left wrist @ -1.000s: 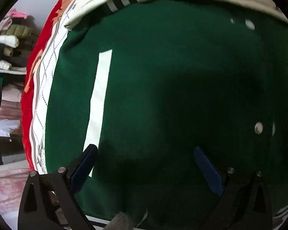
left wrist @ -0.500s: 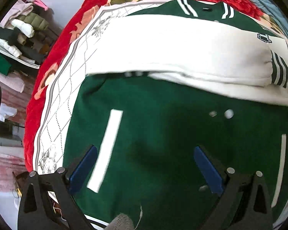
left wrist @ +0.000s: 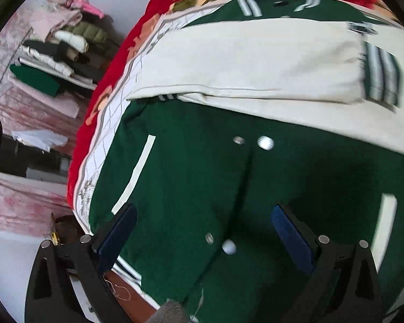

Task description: Fold large clothes

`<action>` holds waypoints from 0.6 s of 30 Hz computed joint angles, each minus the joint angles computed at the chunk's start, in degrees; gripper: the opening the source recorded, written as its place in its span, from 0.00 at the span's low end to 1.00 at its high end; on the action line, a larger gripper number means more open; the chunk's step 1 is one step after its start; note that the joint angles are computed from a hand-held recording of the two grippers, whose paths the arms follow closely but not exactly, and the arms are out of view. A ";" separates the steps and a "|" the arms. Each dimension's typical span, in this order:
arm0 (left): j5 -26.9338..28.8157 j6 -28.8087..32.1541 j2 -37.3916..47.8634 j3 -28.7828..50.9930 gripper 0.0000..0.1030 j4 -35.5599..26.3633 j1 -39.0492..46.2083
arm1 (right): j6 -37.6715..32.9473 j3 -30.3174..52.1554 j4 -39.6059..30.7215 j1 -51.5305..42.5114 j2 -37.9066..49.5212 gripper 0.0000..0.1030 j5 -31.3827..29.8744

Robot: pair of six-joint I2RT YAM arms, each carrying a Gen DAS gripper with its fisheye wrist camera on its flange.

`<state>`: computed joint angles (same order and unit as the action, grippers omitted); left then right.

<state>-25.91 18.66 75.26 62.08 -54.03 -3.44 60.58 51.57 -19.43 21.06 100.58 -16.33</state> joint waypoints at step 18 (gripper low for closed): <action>-3.25 -51.98 -11.57 -15.76 1.00 -35.01 -67.52 | -13.27 -26.96 -5.84 -15.95 -26.68 0.52 -23.14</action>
<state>-29.16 -33.32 63.69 46.32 -89.04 -70.95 47.31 24.61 -25.28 5.11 73.90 -39.48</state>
